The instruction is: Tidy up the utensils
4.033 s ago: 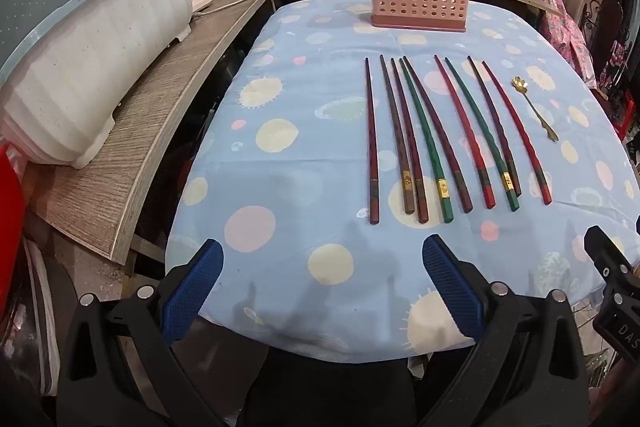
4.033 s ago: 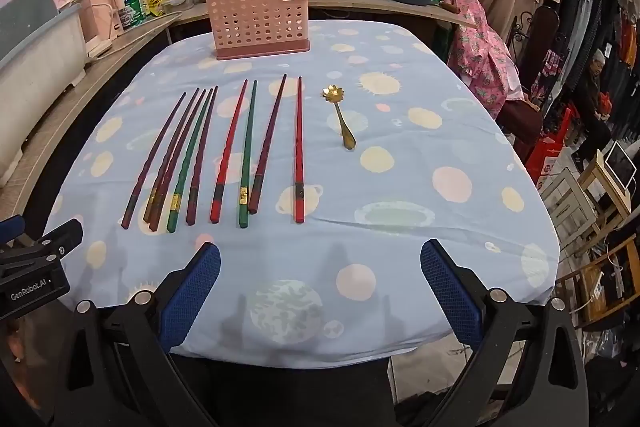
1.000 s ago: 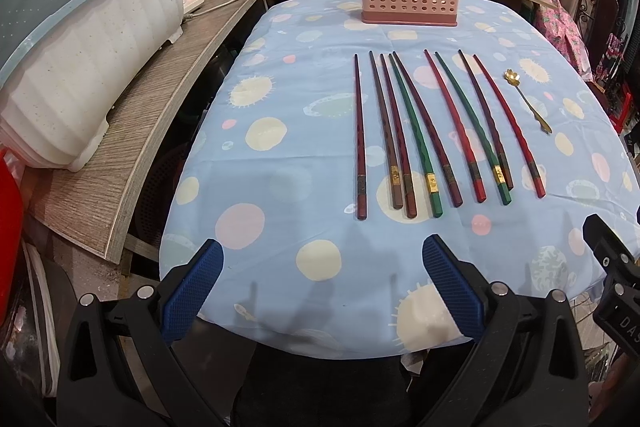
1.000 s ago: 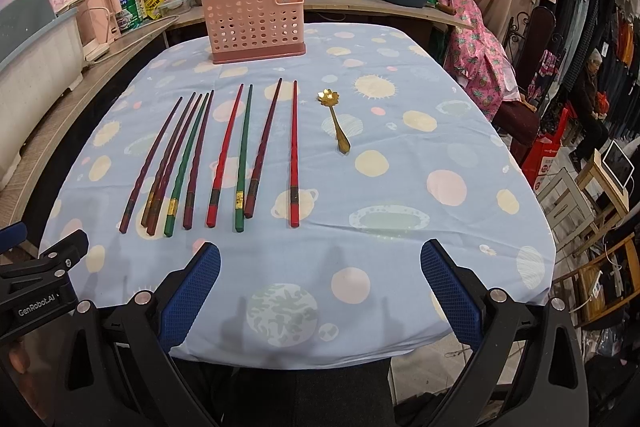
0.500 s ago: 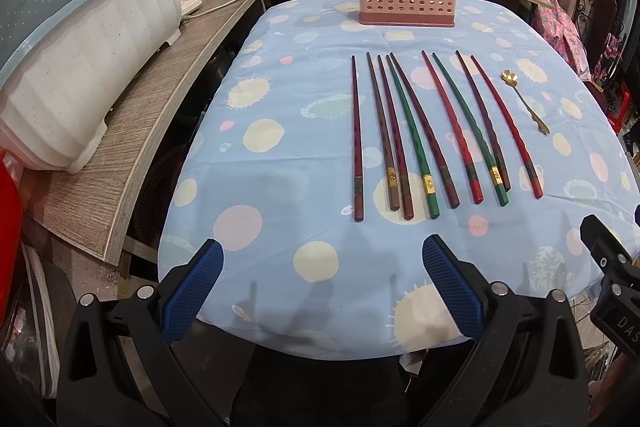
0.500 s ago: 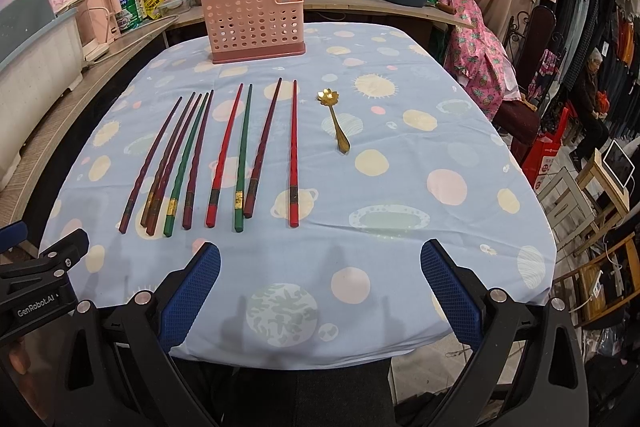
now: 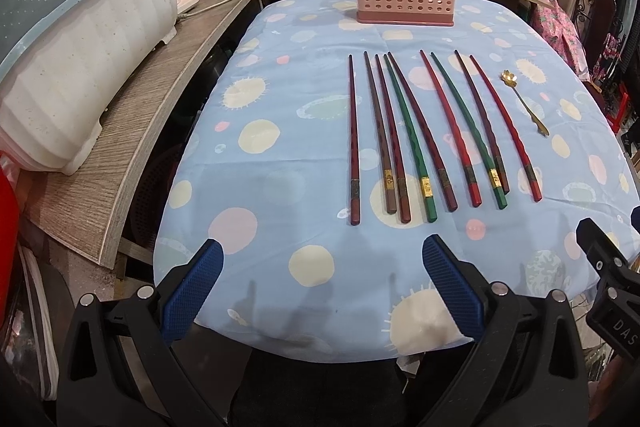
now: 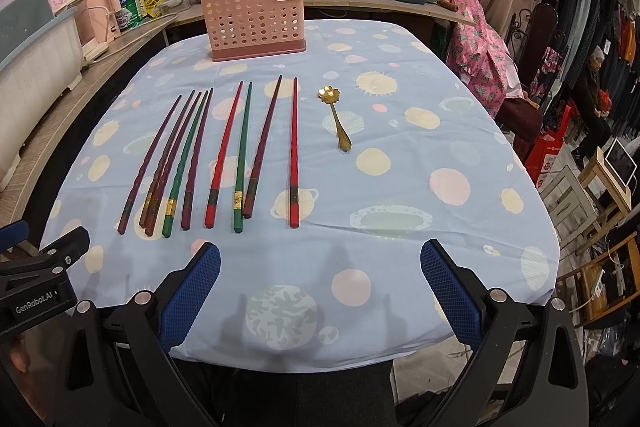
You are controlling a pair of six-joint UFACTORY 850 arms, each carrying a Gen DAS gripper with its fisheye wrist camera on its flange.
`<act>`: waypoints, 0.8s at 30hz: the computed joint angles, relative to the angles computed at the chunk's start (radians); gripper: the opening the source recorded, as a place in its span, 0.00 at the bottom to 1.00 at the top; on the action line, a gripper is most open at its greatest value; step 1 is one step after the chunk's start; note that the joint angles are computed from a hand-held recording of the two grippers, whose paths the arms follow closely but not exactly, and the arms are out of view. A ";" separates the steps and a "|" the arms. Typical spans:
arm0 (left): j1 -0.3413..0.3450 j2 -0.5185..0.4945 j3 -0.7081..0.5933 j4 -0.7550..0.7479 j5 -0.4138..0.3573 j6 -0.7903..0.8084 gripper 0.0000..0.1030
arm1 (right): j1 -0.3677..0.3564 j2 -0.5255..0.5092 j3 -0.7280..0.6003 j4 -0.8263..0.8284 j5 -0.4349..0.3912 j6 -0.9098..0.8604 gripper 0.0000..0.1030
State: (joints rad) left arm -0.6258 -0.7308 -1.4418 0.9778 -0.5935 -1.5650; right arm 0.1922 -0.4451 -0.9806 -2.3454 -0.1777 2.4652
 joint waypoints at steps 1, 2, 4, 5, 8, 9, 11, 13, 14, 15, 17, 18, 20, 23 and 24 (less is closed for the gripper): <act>0.002 -0.001 -0.002 -0.004 0.003 0.004 0.93 | -0.001 -0.002 -0.003 -0.002 0.004 0.001 0.93; 0.005 -0.003 -0.004 -0.011 0.008 0.011 0.93 | -0.004 -0.002 -0.005 -0.002 0.008 0.000 0.93; 0.014 -0.004 -0.005 -0.025 0.025 0.019 0.93 | -0.007 -0.008 -0.012 -0.007 0.014 0.005 0.93; 0.021 -0.004 -0.004 -0.028 0.036 0.015 0.93 | -0.009 -0.010 -0.014 -0.006 0.017 0.005 0.93; 0.047 -0.007 -0.001 -0.030 0.057 -0.002 0.93 | -0.018 -0.023 -0.029 0.006 0.027 -0.006 0.93; 0.057 -0.012 -0.005 -0.042 0.062 0.003 0.93 | -0.020 -0.028 -0.035 0.020 0.029 -0.020 0.93; 0.073 -0.020 -0.009 -0.064 0.074 0.012 0.92 | -0.027 -0.039 -0.049 0.004 0.038 -0.002 0.93; 0.087 -0.033 -0.018 -0.086 0.088 0.028 0.92 | -0.033 -0.049 -0.062 -0.020 0.044 0.023 0.93; 0.091 -0.041 -0.023 -0.089 0.094 0.032 0.92 | -0.035 -0.053 -0.068 -0.017 0.047 0.020 0.93; 0.094 -0.051 -0.032 -0.092 0.096 0.042 0.92 | -0.037 -0.061 -0.079 0.010 0.051 -0.008 0.93; 0.100 -0.065 -0.045 -0.100 0.110 0.062 0.92 | -0.041 -0.077 -0.100 0.048 0.058 -0.045 0.93; 0.104 -0.072 -0.051 -0.113 0.121 0.079 0.91 | -0.042 -0.083 -0.109 0.050 0.060 -0.047 0.93; 0.110 -0.089 -0.066 -0.139 0.142 0.115 0.90 | -0.045 -0.097 -0.128 0.071 0.066 -0.068 0.93; 0.114 -0.117 -0.095 -0.171 0.145 0.164 0.85 | -0.051 -0.122 -0.163 0.100 0.084 -0.098 0.91; 0.117 -0.125 -0.103 -0.186 0.148 0.181 0.82 | -0.053 -0.129 -0.172 0.091 0.089 -0.090 0.91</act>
State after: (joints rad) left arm -0.5087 -0.8553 -1.5444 0.7922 -0.4455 -1.3839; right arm 0.1389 -0.5741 -1.1527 -2.2543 -0.0883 2.3753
